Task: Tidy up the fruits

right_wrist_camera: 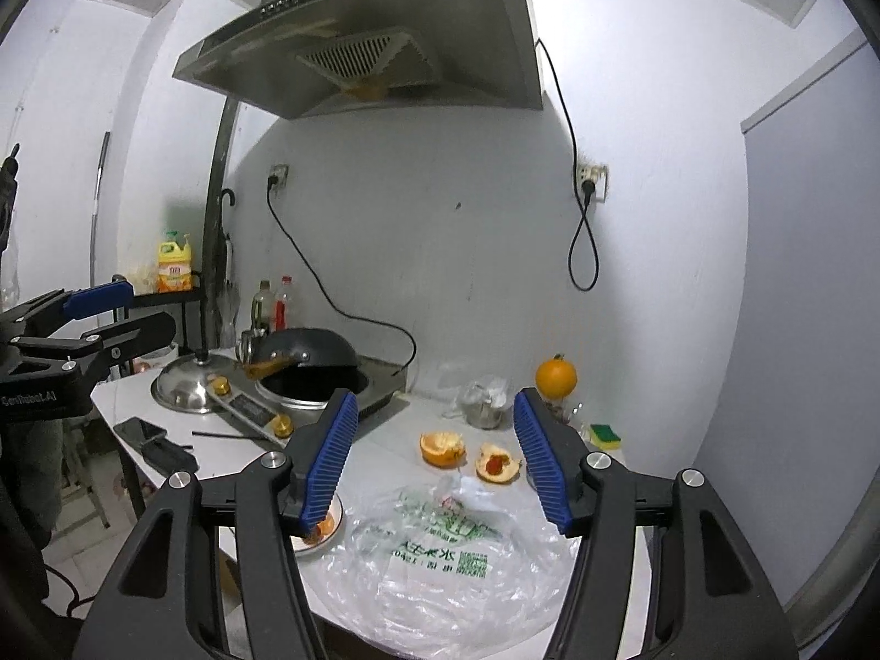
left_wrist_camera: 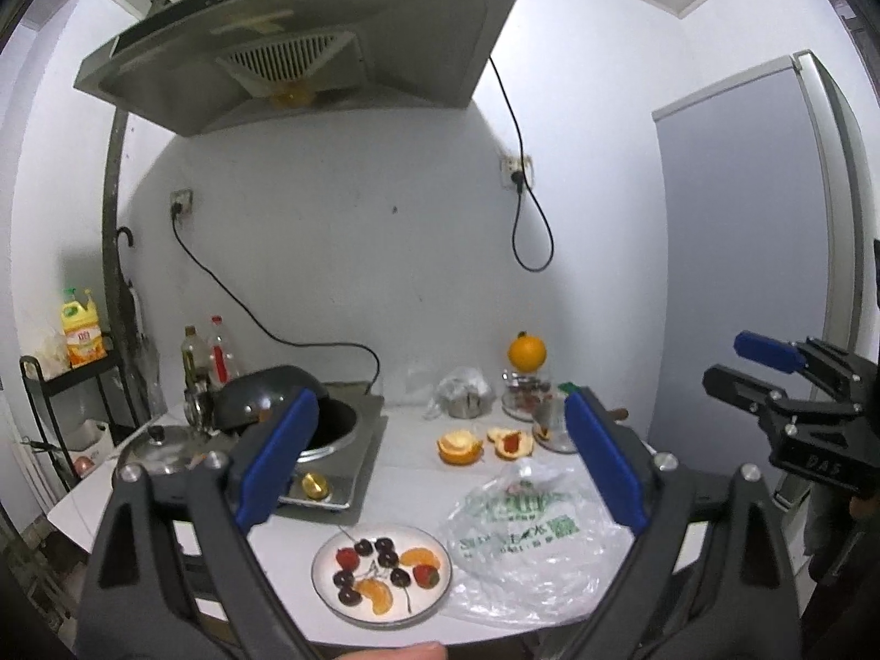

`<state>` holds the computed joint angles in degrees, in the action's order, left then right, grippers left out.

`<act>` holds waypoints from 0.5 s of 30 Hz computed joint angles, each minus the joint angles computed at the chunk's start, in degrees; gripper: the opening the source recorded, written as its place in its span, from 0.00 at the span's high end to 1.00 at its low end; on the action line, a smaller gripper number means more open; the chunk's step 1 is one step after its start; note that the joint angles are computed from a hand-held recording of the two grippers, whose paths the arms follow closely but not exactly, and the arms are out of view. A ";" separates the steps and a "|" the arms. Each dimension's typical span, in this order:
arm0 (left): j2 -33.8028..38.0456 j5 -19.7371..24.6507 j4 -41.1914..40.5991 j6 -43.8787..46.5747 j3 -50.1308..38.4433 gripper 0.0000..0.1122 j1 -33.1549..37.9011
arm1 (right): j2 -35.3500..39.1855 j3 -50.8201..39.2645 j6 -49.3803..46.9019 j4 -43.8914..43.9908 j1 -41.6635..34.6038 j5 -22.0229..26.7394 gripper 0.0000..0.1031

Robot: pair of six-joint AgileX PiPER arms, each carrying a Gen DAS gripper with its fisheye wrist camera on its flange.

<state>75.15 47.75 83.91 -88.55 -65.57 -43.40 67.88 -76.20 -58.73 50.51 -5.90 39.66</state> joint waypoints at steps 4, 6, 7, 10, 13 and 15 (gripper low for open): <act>-0.72 2.35 1.35 0.52 -0.80 0.17 -1.63 | -0.89 -1.03 1.70 -0.44 0.03 -0.81 0.36; -1.08 3.31 2.23 0.32 -0.88 0.17 -2.52 | -1.25 -1.41 2.63 -0.72 0.49 -1.96 0.32; -1.15 3.96 2.64 0.38 -0.97 0.17 -3.11 | -1.27 -1.77 3.35 -1.09 0.77 -2.30 0.31; -0.62 5.68 3.58 0.29 -1.70 0.17 -4.12 | -1.12 -2.50 5.24 -1.84 1.12 -3.15 0.31; -0.45 7.04 4.45 0.07 -2.14 0.17 -4.49 | -0.44 -3.25 6.70 -2.57 1.20 -3.29 0.31; -0.31 7.82 5.20 -0.19 -2.23 0.17 -4.68 | -0.41 -3.26 6.74 -2.21 0.92 -3.44 0.31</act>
<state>74.85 55.57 89.12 -88.75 -67.79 -48.08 67.48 -79.46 -51.98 48.29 -4.98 36.23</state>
